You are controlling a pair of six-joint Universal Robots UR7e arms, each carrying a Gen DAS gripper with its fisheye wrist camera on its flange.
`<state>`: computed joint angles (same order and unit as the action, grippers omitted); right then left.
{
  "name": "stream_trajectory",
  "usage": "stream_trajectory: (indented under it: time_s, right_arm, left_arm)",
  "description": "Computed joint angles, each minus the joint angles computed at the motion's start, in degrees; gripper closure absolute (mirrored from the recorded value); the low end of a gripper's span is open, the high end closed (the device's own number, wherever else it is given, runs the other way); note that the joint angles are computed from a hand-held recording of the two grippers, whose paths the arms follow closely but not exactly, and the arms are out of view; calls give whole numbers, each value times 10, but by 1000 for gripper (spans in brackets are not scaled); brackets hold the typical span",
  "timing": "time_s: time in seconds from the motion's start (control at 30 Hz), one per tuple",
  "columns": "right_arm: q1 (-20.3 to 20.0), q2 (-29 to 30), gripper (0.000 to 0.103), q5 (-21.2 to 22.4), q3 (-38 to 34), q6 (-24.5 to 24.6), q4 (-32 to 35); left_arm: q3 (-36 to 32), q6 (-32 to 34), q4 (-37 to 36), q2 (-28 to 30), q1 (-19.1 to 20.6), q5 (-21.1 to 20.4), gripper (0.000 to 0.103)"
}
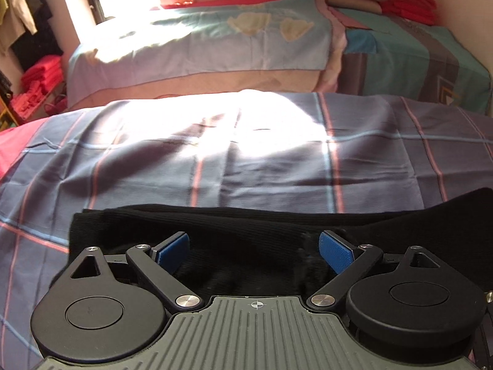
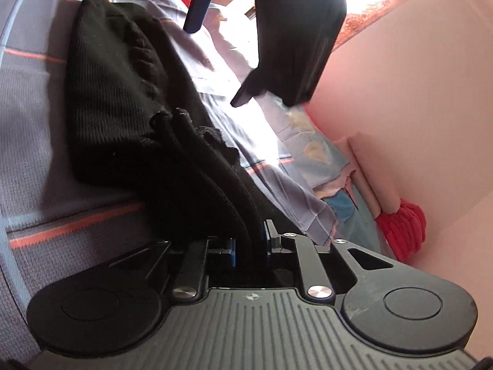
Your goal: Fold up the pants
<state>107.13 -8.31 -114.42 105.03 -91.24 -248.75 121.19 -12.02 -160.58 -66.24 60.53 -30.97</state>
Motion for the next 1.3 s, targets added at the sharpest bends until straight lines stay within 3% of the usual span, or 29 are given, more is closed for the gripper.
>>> stream_trajectory:
  time_s: [0.1,0.2,0.33,0.47,0.53,0.6,0.67,0.73,0.83,0.87,0.97,1.03,1.1,1.13,1.2,1.23,1.3]
  right_arm:
    - [-3,2,51,2,1,-16,-31]
    - [-19,-9,35,15,31,-23,-81]
    - [-57,-32,27,39,90,-41,-174]
    - [-74,-43,25,-10,66,-39,-232]
    - [-65,-47,26,-23,45,-10,-214]
    - [-61,-50,26,3,43,8,-172]
    - [-59,-48,26,13,26,5,-134]
    - [-67,-51,26,26,8,0,-140]
    - [-73,-89,21,-66,4,109,-82]
    - [-76,-97,21,-78,19,117,-73]
    - [-61,-76,29,-20,46,39,-140]
    - [-64,-80,28,13,67,16,-126]
    - [-63,-69,30,-49,26,16,-127]
    - [-66,-83,28,-85,22,53,-103]
    - [-65,-129,25,-100,61,154,-40]
    - [-54,-141,25,-104,79,172,-20]
    - [-40,-159,25,-88,122,136,1]
  left_arm:
    - [-2,-3,-5,41,10,-6,0]
    - [26,63,-127,75,7,33,0]
    - [32,83,-147,69,10,23,0]
    - [29,93,-153,71,11,23,0]
    - [31,90,-160,73,10,24,0]
    - [32,90,-167,77,9,28,0]
    - [35,104,-182,82,6,35,0]
    - [37,122,-195,87,3,41,0]
    - [35,133,-200,92,2,44,0]
    - [34,135,-198,92,2,44,0]
    - [32,148,-203,98,0,51,0]
    - [29,145,-199,99,2,50,0]
    - [27,133,-184,94,3,46,0]
    - [26,129,-178,92,4,44,0]
    - [25,127,-168,87,6,39,0]
    - [24,124,-161,85,7,36,0]
    - [21,108,-143,79,10,29,0]
